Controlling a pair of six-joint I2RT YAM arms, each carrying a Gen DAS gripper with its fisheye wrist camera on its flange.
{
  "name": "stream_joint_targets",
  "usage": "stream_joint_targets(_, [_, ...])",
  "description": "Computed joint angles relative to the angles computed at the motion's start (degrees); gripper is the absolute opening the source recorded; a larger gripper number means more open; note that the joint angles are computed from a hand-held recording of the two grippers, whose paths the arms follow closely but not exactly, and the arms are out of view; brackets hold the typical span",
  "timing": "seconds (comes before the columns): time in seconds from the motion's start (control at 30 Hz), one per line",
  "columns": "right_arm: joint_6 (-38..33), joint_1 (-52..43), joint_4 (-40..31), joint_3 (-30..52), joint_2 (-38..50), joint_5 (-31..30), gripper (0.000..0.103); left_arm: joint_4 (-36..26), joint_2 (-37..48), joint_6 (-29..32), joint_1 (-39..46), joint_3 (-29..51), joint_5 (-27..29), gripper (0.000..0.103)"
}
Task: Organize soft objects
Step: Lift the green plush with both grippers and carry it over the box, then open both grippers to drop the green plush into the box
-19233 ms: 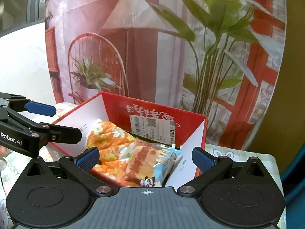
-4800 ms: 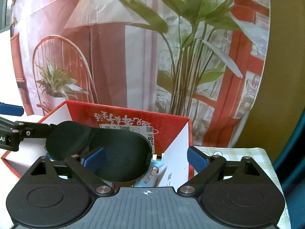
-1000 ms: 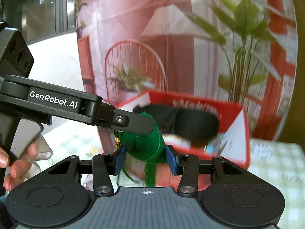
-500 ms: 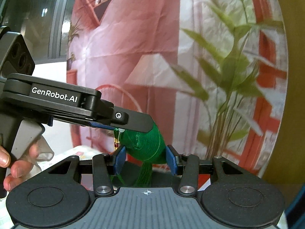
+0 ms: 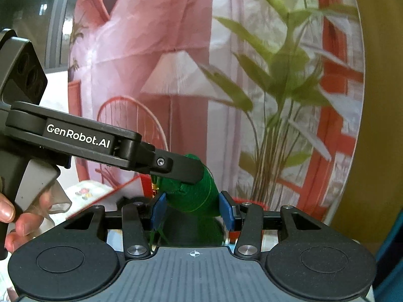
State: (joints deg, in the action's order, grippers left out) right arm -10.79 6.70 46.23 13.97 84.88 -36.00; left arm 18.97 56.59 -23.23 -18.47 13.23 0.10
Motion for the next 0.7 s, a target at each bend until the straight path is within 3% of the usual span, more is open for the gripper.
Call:
stream_joint_targets(0.43, [4.2, 3.4, 5.2, 0.0, 14.9, 5.4, 0.043, 10.4, 17.1, -3.8, 3.4, -2.0, 5.7, 0.058])
stream_joint_targets(0.7, [4.2, 4.4, 8.2, -0.4, 18.4, 7.5, 0.046, 8.5, 17.8, -3.9, 2.6, -1.2, 5.0, 0.06])
